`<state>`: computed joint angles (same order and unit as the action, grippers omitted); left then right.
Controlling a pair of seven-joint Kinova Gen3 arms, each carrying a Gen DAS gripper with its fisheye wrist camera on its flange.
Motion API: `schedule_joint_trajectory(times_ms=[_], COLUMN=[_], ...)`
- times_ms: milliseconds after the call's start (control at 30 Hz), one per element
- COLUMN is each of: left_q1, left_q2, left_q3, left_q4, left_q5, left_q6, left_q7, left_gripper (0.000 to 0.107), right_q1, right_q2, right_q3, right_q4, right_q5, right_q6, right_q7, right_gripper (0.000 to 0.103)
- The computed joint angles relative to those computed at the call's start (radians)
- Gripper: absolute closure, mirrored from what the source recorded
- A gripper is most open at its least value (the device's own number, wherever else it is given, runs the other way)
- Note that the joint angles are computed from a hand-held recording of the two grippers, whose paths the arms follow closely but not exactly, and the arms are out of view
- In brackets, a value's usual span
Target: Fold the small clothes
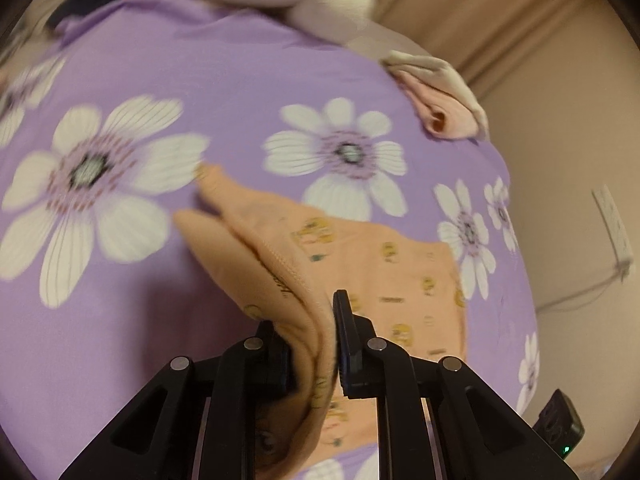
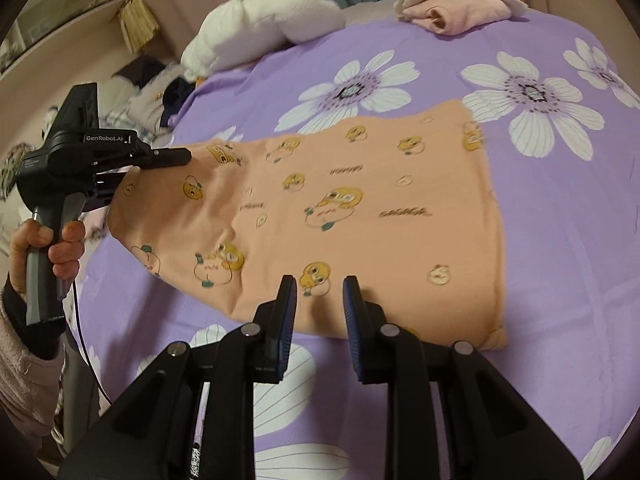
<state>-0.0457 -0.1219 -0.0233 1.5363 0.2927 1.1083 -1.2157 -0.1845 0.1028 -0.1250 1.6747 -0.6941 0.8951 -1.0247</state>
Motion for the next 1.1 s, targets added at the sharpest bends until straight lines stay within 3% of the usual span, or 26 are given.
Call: schedule_joint_trajectory(times_ms=[267,533,633,767,800,900,933,1100], left_q1=[0.129,0.194,0.174,0.122,0.115,0.100,0.099,0.070], left_q2=[0.151,0.285,0.255,0.143,0.107,0.029,-0.001,-0.085], left_q3=[0.125,0.144,0.133,0.096,0.082,0.064,0.041,0.005], left_q4=[-0.192,-0.230,-0.198,-0.098,-0.067,0.003,0.039,0.145], left_q5=[-0.132,-0.051,0.001,0.099,0.106,0.084,0.101,0.113], left_q6=[0.034,0.080,0.078,0.035,0.025,-0.003,-0.017,-0.036], left_q7=[0.053,-0.002,-0.036,-0.108,-0.113,-0.082,-0.089,-0.075], left_gripper=[0.093,0.093,0.093,0.093,0.091,0.067,0.064,0.064], right_q1=[0.083,0.133,0.147,0.177,0.184,0.188,0.187,0.142], right_q2=[-0.010,-0.014,-0.010,0.033,0.047,0.105,0.117,0.204], right_q3=[0.046,0.070,0.073,0.070,0.065,0.042,0.034,-0.008], right_q4=[0.038,0.070,0.068,0.039,0.028,-0.025,-0.035,-0.142], right_q5=[-0.121,-0.151,-0.171,-0.257,-0.277,-0.310,-0.316,-0.282], right_q6=[-0.008,0.007,0.024,0.093,0.115,0.186,0.197,0.210], right_q7=[0.046,0.040,0.057,0.098,0.107,0.106,0.101,-0.002], right_gripper=[0.078,0.078,0.075,0.062,0.060,0.056,0.056,0.054])
